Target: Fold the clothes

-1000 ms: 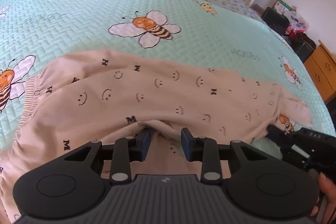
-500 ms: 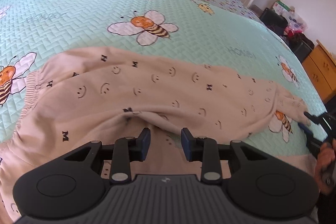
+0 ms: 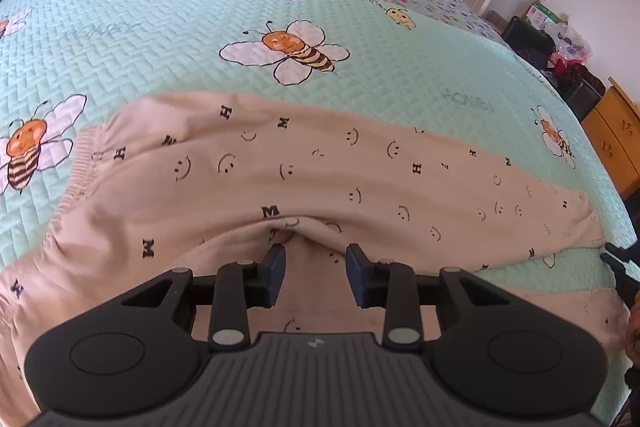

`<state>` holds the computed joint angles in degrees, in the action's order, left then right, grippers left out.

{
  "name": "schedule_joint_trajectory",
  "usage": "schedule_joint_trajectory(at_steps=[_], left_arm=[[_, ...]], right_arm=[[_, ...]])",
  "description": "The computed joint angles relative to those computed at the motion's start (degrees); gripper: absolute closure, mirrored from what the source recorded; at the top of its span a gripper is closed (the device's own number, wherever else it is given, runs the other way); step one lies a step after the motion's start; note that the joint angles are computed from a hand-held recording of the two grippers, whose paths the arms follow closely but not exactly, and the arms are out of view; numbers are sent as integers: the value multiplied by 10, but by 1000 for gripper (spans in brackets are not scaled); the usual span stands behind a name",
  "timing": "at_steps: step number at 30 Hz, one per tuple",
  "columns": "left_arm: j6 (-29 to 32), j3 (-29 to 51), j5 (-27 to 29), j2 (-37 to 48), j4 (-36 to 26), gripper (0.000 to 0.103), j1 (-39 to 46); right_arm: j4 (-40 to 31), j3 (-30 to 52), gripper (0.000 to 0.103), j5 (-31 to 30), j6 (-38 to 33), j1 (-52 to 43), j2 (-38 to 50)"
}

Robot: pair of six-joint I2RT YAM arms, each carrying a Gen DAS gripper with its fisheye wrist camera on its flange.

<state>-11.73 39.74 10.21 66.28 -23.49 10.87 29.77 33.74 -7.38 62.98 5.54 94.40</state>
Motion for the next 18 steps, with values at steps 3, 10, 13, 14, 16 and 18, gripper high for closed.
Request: schedule_joint_trajectory(at_steps=[3, 10, 13, 14, 16, 18], left_arm=[[14, 1, -6, 1, -7, 68, 4], [6, -3, -11, -1, -10, 68, 20], [16, -8, -6, -16, -17, 68, 21], [20, -9, -3, -19, -19, 68, 25], [27, -9, 0, -21, -23, 68, 33], [30, -8, 1, -24, -26, 68, 43]], right_arm=[[31, -16, 58, 11, 4, -7, 3], [18, 41, 99, -54, -34, -40, 71], [-13, 1, 101, -41, -66, -59, 6], [-19, -15, 100, -33, -87, -65, -13], [-48, -25, 103, -37, -126, -85, -29], [-71, -29, 97, -36, -136, -99, -53]])
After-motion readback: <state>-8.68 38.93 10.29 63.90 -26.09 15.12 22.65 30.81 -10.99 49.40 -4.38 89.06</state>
